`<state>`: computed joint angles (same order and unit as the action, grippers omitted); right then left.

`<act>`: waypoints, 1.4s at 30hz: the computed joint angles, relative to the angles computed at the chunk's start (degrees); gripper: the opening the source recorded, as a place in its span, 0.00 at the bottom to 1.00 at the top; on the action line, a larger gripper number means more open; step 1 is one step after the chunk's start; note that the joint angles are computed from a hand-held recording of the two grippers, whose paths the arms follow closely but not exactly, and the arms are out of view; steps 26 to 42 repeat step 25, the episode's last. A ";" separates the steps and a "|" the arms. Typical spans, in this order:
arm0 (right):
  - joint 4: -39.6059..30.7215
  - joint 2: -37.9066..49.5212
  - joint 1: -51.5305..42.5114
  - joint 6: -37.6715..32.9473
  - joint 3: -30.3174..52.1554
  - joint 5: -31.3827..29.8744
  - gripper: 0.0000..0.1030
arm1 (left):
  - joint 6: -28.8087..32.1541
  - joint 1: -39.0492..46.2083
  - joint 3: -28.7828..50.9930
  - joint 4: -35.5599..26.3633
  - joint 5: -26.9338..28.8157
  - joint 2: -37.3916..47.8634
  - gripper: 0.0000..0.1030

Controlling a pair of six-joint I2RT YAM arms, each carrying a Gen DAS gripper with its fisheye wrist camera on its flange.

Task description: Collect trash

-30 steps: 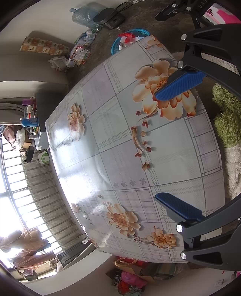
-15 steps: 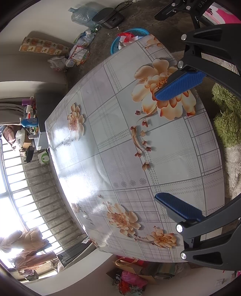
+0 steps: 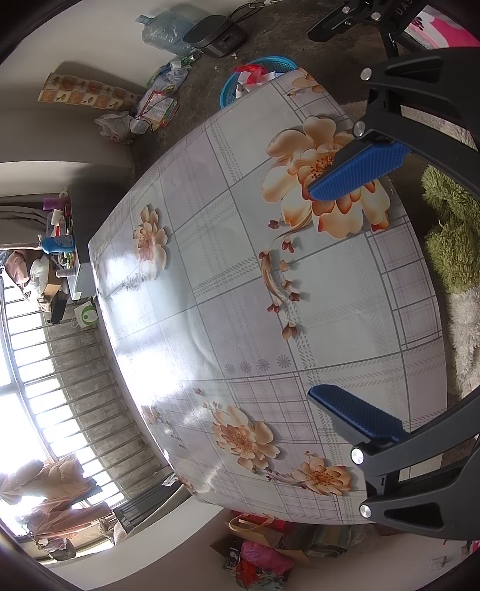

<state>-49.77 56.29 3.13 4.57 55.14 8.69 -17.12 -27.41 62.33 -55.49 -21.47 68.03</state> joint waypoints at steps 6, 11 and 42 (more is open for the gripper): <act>0.05 -0.05 0.24 0.26 -0.06 0.15 0.92 | -0.24 -0.16 0.03 -0.09 -0.12 -0.04 0.95; -0.05 -0.13 0.33 0.32 -0.10 0.24 0.92 | -0.21 -0.12 0.13 -0.14 -0.10 0.07 0.95; 0.01 -0.12 0.52 0.60 -0.17 0.28 0.92 | 0.88 1.77 -1.01 0.28 1.38 -0.48 0.95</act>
